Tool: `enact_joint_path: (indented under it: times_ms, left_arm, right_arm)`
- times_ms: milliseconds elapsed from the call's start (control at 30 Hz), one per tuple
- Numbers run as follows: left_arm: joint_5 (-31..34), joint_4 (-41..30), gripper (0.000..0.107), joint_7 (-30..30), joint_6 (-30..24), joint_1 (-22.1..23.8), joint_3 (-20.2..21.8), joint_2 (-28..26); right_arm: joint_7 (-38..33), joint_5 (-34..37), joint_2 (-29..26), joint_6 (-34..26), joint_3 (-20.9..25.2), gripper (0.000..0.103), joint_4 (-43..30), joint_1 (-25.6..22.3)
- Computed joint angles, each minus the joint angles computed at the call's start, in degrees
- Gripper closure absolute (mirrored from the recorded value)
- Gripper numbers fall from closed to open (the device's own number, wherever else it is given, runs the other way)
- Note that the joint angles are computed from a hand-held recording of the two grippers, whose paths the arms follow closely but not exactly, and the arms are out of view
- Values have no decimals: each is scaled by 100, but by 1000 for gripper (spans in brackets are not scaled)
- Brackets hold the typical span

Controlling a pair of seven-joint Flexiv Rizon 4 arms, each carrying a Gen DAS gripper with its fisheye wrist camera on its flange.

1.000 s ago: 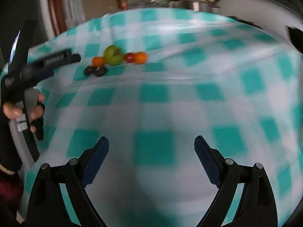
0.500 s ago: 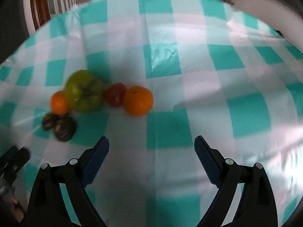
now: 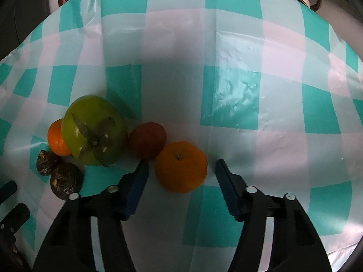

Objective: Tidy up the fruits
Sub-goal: 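Grasp the mandarin with the right gripper, then grasp a dark brown fruit with the left gripper while the right holds the mandarin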

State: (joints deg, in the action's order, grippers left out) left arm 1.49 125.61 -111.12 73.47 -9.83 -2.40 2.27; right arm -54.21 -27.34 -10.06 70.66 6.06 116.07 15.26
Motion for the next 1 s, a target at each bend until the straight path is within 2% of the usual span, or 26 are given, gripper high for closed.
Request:
enact_joint_path:
  times_ms: [33, 133, 367, 433, 500, 567, 667, 700, 733, 767, 800, 867, 900, 933, 1000]
  left_arm:
    - [93, -53, 5, -70, -98, 14, -17, -10]
    - [284, -120, 5, -203, -220, 16, -35, -12]
    - [103, -32, 5, -84, -85, -20, -11, -21]
    - [87, -39, 5, -13, -123, -24, -12, -19]
    - [214, -109, 5, 2, -264, -16, -31, -23]
    - [485, -271, 5, 32, -600, -8, -73, -31]
    - [884, -495, 5, 151, -1079, -57, -140, -39]
    - [706, -417, 5, 323, -947, -102, -120, -31]
    - [335, -268, 5, 662, -711, -113, -144, -15]
    - [134, -214, 7, 859, -530, -284, -23, -44]
    - [307, -297, 9, 831, -531, -294, -29, -73]
    - [1509, -750, 26, 172, -965, -106, -210, -135]
    - [1900, -956, 34, -20, -1153, -78, -229, -191]
    - [1918, -1053, 38, -20, -1198, -80, -189, -264]
    - [1474, -1118, 48, 404, -1165, -67, -117, -407]
  right_arm:
    - [23, -61, 8, 30, -14, 61, 19, 12]
    - [234, -196, 156, 121, -28, 62, 221, 19]
    - [1285, -303, 1409, 1097, 355, 62, 1681, -288]
    - [1991, -867, 1699, 1508, 554, 62, 2066, -638]
    - [2389, -1227, 1849, 1648, 740, 62, 2228, -893]
    - [2883, -1927, 1757, 1793, 837, 62, 2200, -1244]
    - [2661, -1513, 1750, 1950, 751, 62, 2229, -1055]
    - [2484, -1246, 1848, 1886, 744, 62, 2261, -941]
    - [2506, -1287, 1795, 1980, 754, 62, 2258, -988]
    - [2350, -1052, 1854, 1995, 717, 62, 2303, -888]
    - [2233, -864, 1844, 2029, 694, 62, 2308, -830]
    - [1848, -237, 1869, 1992, 584, 62, 2318, -546]
    - [1658, 76, 1869, 1961, 535, 62, 2307, -410]
    - [1558, 265, 1867, 1945, 534, 62, 2299, -365]
    - [1469, 388, 1856, 1987, 604, 62, 2290, -405]
